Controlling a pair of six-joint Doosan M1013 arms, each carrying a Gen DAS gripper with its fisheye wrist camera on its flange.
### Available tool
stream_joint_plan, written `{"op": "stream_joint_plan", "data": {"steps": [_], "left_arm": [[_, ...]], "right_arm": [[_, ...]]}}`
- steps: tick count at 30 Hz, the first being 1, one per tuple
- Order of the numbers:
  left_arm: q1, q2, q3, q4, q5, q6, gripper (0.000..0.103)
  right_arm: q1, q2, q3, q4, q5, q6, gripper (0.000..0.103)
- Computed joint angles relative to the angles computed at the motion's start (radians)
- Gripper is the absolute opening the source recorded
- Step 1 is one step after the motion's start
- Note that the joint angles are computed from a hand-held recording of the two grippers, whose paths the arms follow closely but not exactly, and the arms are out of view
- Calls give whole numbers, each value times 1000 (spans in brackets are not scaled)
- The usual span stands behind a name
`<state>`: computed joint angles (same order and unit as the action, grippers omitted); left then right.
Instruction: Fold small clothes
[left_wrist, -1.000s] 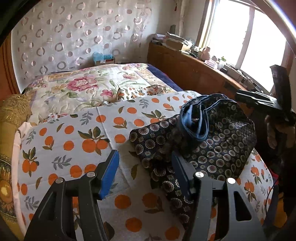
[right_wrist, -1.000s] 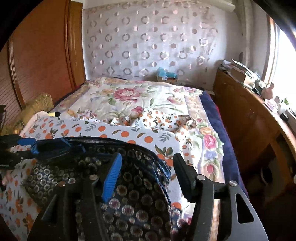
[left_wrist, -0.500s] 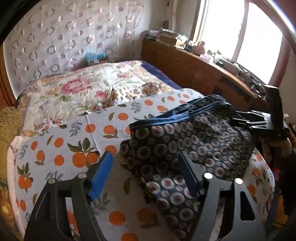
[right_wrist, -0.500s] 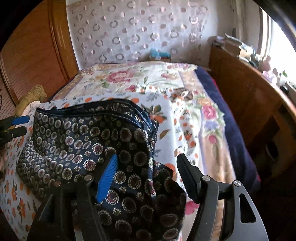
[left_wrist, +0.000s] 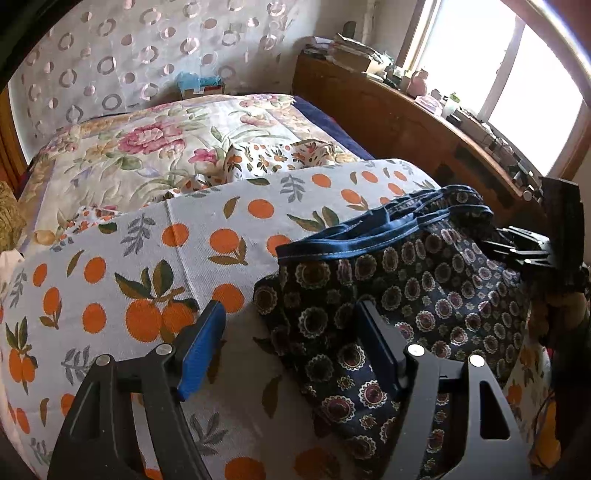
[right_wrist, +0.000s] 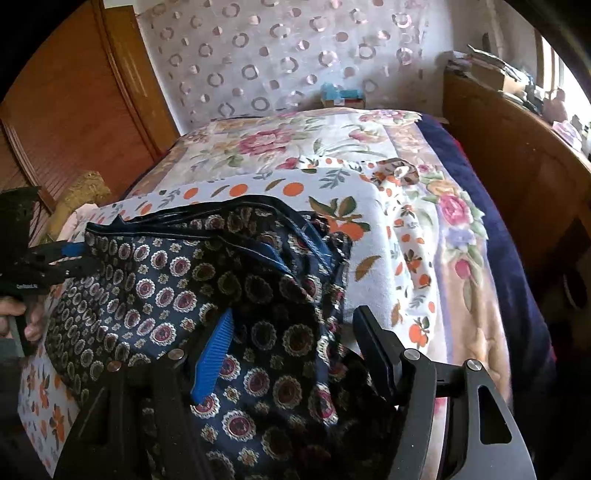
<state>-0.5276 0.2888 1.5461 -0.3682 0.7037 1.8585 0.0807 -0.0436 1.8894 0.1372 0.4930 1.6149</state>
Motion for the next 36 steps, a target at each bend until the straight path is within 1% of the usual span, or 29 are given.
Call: {"op": "stream_joint_plan", "data": {"steps": [1, 2, 3, 4, 5, 6, 7, 8, 9, 10, 11, 13, 15, 18, 20, 23, 27, 30, 31, 32, 36], "left_arm": [[-1, 1, 0, -4, -3, 5, 73], [-1, 1, 1, -8, -8, 13, 73], [-1, 2, 3, -20, -13, 26, 70], [0, 0, 7, -31, -19, 39, 63], [2, 0, 8, -52, -19, 61, 59], [5, 2, 6, -81, -10, 85, 51], [11, 5, 3, -117, 4, 111, 44], [13, 7, 1, -126, 10, 115, 40], [16, 8, -3, -135, 21, 120, 24], [22, 13, -9, -167, 45, 134, 14], [25, 15, -11, -194, 60, 141, 8], [25, -1, 2, -213, 43, 161, 6], [29, -31, 26, -261, 10, 202, 6], [41, -71, 53, -334, -17, 262, 6], [43, -102, 76, -331, -52, 264, 6], [49, -146, 105, -333, -98, 280, 5], [60, -204, 146, -272, -185, 242, 5], [79, -237, 173, -226, -232, 211, 5], [87, -243, 179, -229, -240, 212, 5], [100, -255, 190, -232, -249, 208, 5], [132, -290, 227, -199, -299, 174, 5]], "right_arm": [[4, -1, 0, 0, 0, -5, 67], [4, 1, -2, 6, 3, -22, 62], [6, 4, -4, 13, 4, -36, 57], [4, 5, -4, 34, 6, -64, 53], [4, 5, -3, 52, 4, -85, 47], [-2, 6, 1, 100, 1, -136, 36], [-7, 5, 4, 153, 2, -183, 31], [-16, 5, 7, 213, 7, -239, 23], [-21, 3, 11, 247, 4, -273, 19], [-21, 0, 15, 253, -4, -284, 17], [-19, -3, 19, 246, -12, -286, 15], [-7, -14, 26, 199, -38, -252, 13], [1, -33, 38, 179, -75, -238, 12], [10, -59, 50, 197, -120, -255, 12], [20, -72, 53, 200, -152, -266, 12], [37, -81, 49, 257, -184, -346, 12], [72, -79, 37, 347, -232, -487, 12], [98, -69, 19, 422, -239, -599, 12], [113, -61, 7, 405, -241, -591, 12], [122, -53, -3, 418, -239, -614, 12], [151, -16, -46, 498, -225, -731, 12]]}}
